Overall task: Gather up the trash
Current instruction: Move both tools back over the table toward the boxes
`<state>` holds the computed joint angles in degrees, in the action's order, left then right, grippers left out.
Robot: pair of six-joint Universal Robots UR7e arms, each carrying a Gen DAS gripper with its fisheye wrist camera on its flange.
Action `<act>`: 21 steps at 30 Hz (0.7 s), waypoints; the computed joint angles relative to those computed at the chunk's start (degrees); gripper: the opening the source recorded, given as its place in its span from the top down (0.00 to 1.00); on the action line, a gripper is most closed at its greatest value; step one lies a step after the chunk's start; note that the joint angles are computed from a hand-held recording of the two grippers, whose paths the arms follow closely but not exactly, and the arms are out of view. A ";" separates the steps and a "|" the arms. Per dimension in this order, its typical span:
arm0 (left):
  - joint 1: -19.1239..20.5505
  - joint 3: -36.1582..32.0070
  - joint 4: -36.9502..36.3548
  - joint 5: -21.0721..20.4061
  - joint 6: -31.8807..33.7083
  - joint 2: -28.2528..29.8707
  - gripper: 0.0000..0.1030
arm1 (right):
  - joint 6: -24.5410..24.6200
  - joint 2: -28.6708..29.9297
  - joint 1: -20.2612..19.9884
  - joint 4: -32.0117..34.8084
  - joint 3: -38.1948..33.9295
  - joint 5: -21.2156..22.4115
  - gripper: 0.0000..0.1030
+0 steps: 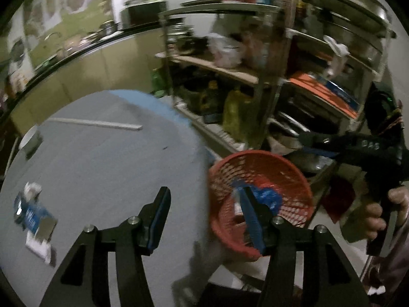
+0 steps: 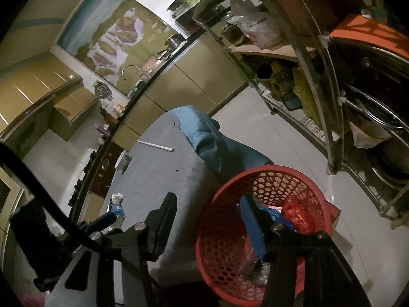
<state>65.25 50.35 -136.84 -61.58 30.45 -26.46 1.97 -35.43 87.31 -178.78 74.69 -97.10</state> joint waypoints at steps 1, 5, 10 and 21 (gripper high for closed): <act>0.30 0.42 -0.23 0.71 -0.69 -0.59 0.45 | -0.30 0.25 0.23 0.27 -0.44 -0.02 0.46; 1.89 2.11 -1.39 2.77 -4.26 -3.35 0.45 | -1.37 1.26 1.15 1.82 -2.38 0.06 0.46; 4.27 4.86 -5.03 5.51 -8.31 -7.21 0.45 | -2.77 3.81 2.72 5.70 -6.86 -0.05 0.46; 10.50 8.01 -13.50 14.22 -15.77 -14.23 0.45 | -8.73 18.43 8.14 26.23 -31.24 1.34 0.46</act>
<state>75.75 58.36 -150.34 -47.35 14.68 -40.69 -6.76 -17.01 95.45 -152.55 43.45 -95.76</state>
